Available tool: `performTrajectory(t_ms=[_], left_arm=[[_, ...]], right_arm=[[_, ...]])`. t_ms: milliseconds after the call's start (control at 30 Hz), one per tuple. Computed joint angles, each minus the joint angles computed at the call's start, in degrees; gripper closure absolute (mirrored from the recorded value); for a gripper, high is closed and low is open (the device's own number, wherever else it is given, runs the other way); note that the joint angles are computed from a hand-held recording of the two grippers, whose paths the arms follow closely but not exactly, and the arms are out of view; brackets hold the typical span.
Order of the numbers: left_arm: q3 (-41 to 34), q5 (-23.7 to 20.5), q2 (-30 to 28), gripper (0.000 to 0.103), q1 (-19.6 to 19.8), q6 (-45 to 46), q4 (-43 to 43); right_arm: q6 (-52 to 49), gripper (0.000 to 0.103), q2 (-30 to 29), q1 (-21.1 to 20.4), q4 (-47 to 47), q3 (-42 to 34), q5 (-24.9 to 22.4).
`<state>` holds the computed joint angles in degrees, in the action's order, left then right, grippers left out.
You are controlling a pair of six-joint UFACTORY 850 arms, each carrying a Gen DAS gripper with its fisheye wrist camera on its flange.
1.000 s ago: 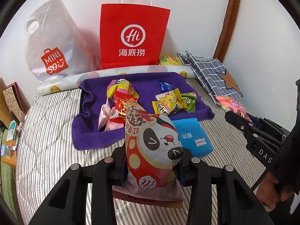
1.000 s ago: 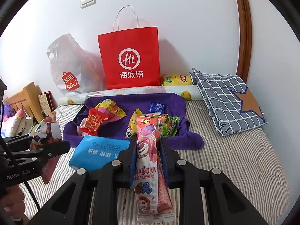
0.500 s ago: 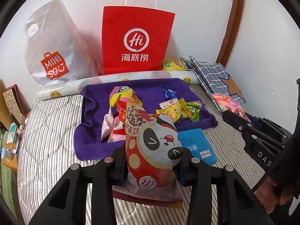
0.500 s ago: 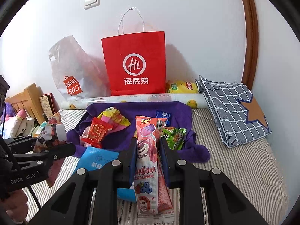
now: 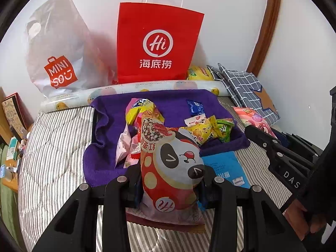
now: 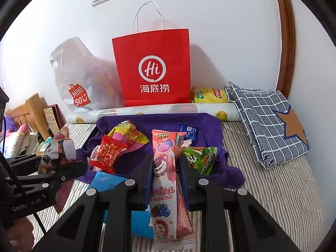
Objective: Organize snacks
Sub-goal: 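Carry the panda bag with the left tool while the right tool carries the lollipop to the towel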
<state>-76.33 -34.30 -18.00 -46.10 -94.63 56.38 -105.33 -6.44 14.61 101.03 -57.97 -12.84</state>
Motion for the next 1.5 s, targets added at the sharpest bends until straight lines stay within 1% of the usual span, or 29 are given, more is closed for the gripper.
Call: performTrajectory(t_ms=[233, 333, 933, 1033, 1233, 1500], left_arm=[[-0.2, 1.44, -0.48, 0.063, 1.29, 0.19, -0.6], [-0.44, 1.9, -0.72, 0.063, 1.82, 0.89, -1.18], [-3.86, 2.7, -3.02, 0.063, 4.18, 5.03, -3.43], [-5.0, 2.69, -3.79, 0.063, 4.59, 6.34, -4.37], [-7.7, 2.82, -5.68, 0.063, 5.63, 9.19, -5.85], [-8.91, 2.8, -6.96, 0.063, 6.71, 10.18, -6.2]], right_arm=[[1.68, 0.08, -2.31, 0.17, -1.23, -2.12, 1.13], [4.58, 0.08, -3.6, 0.12, -3.67, -3.52, 1.44], [11.05, 0.08, -8.62, -0.74, -9.11, -9.11, 1.35], [13.48, 0.08, -9.59, -1.02, -11.42, -10.36, 1.26], [13.38, 0.08, -11.02, -1.37, -11.18, -12.3, 1.23], [14.04, 0.08, -13.34, -1.41, -12.01, -15.06, 1.35]])
